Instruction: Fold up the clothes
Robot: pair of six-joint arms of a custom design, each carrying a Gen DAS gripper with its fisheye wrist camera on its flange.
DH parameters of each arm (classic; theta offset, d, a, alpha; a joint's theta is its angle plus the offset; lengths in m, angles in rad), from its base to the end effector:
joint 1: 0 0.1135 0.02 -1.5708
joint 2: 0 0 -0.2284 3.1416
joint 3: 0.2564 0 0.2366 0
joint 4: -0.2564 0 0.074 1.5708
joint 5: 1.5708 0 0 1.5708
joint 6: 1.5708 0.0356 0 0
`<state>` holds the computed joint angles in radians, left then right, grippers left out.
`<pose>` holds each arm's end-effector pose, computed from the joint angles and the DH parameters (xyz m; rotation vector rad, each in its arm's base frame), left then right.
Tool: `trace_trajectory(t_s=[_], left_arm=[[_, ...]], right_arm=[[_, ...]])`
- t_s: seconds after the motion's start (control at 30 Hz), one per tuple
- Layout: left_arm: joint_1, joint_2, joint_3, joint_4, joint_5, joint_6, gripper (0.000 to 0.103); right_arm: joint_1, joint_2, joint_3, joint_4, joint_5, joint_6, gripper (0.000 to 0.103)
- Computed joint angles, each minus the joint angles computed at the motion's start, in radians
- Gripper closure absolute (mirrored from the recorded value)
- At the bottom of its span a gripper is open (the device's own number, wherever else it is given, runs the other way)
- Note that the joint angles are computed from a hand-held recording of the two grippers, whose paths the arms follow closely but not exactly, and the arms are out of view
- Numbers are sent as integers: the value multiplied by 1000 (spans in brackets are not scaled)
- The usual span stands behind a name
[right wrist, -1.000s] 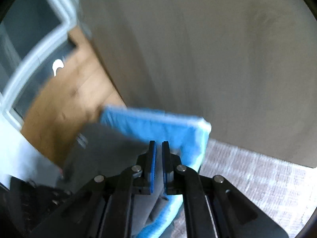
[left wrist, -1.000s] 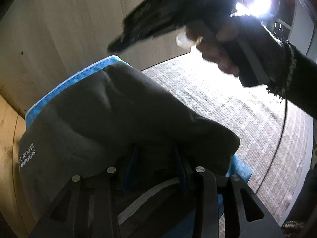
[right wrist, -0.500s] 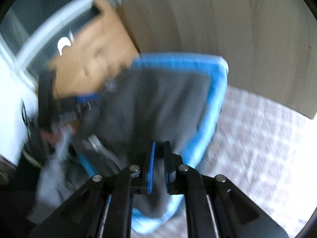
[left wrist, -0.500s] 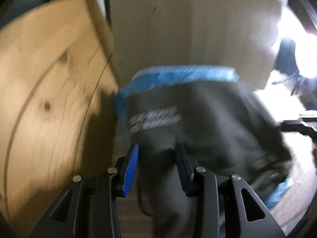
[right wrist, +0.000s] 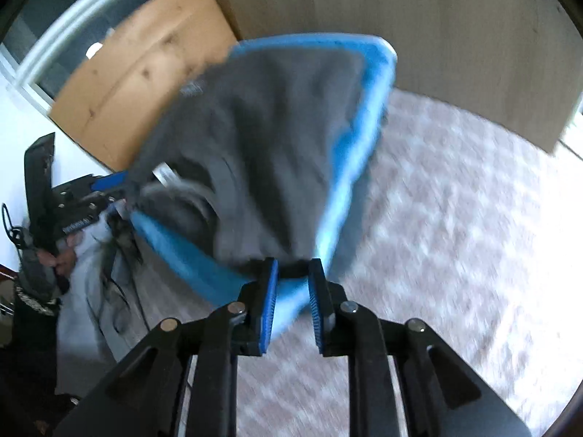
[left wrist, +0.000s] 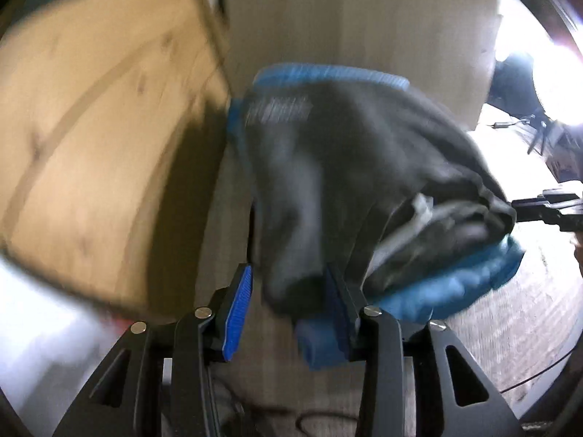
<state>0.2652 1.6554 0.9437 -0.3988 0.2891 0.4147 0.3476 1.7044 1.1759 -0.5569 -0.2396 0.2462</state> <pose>0.2920 0.0688 0.1402 0.2837 2.5964 -0.1543 0.3064 0.1200 0.1802 -0.2174 2.6948 0.5068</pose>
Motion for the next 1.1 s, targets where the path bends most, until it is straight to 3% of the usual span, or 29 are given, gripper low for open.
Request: trace_trajectory(t_s=[0.1,0.2,0.3,0.37,0.47,0.67,0.73,0.9,1.1], left_arm=[[69,-139,-88,-29,34,22,65],[122,-284,-145,-111,71,29,64],[97,-324,-171,-117,77,-17,55],[93,-448,-182,-225,87,-25,46],[-5,-522,-241,-201,40,-94,39],[-132,-792,-292,-377,-24,-185,34],[-200,-897,-314,-423,-92,-242,30],[-437,-1094,-321,-562,-273,-436,28],[-880,-1200,-266,-764,-582,-848,28]], right_arm=[[-21,-150,-107,-49,32,14,85],[-11,-310,-193,-106,123,56,73],[17,-440,-257,-144,209,112,64],[63,-511,-287,-166,260,165,61],[160,-560,-286,-225,352,254,59],[353,-606,-240,-368,547,398,55],[414,-625,-228,-411,591,449,49],[535,-727,-235,-526,669,554,48],[725,-846,-247,-694,753,705,48]])
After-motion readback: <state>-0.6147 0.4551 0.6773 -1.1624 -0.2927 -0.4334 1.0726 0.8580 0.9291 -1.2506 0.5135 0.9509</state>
